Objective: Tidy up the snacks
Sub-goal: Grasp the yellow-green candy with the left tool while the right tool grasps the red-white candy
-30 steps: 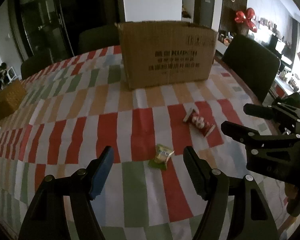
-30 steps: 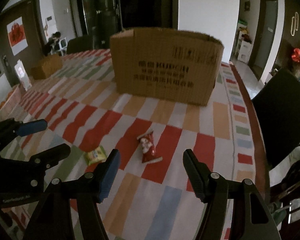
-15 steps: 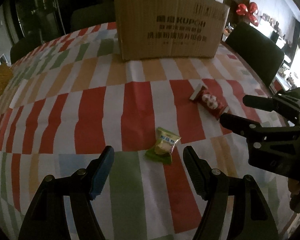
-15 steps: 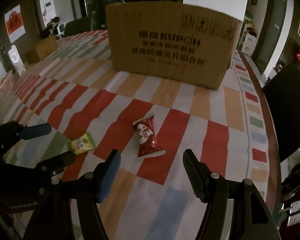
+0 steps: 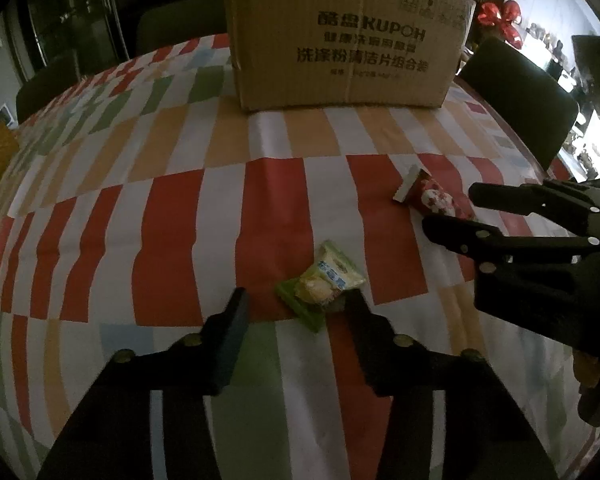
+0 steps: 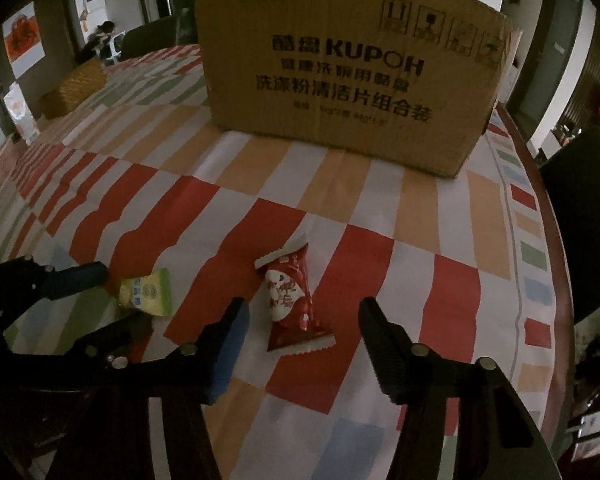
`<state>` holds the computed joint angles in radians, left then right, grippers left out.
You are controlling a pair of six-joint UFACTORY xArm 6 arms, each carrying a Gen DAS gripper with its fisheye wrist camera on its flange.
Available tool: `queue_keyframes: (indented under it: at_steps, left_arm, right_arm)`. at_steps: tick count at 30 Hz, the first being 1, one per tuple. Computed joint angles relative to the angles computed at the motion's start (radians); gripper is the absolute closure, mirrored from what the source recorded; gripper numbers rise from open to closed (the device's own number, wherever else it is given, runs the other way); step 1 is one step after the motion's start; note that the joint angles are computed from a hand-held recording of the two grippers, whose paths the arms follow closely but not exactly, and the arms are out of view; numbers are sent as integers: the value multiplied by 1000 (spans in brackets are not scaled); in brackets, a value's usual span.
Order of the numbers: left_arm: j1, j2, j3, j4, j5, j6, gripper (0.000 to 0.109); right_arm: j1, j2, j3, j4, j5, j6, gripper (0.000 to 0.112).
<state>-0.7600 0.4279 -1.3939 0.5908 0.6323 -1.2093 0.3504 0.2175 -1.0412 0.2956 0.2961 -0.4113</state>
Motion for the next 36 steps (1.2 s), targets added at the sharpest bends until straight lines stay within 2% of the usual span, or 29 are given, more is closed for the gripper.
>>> queue_keyframes:
  at_steps: [3, 5, 8, 11, 18, 21, 23, 24, 29, 33, 36]
  left_arm:
    - [10, -3, 9, -14, -29, 1, 78]
    - [18, -4, 13, -35, -50, 14, 85]
    - [25, -6, 19, -48, -72, 20, 90]
    - [30, -13, 29, -45, -95, 2, 98]
    - [34, -31, 49, -32, -128, -17, 99]
    - [30, -38, 50, -22, -111, -13, 92]
    - [30, -42, 49, -22, -105, 0, 66]
    - [29, -40, 45, -15, -100, 7, 64]
    - [29, 1, -13, -50, -49, 120, 59]
    - [47, 22, -21, -120, -87, 160, 59]
    - [54, 35, -30, -122, -102, 146, 60]
  right_arm:
    - [2, 14, -17, -2, 12, 3, 64]
    - [4, 22, -26, -5, 25, 4, 74]
    - [6, 30, -31, -12, 26, 13, 80]
    - [8, 27, -28, -1, 27, 3, 81]
    - [14, -10, 3, 57, 16, -45, 84]
    - [16, -23, 16, 58, 5, -44, 84]
    - [18, -31, 23, 82, 6, -62, 88]
    - [18, -36, 27, 87, 6, -63, 90]
    - [19, -37, 34, 87, 2, -60, 90]
    - [16, -32, 27, 102, 5, -70, 90]
    - [11, -14, 0, 121, 33, -72, 89]
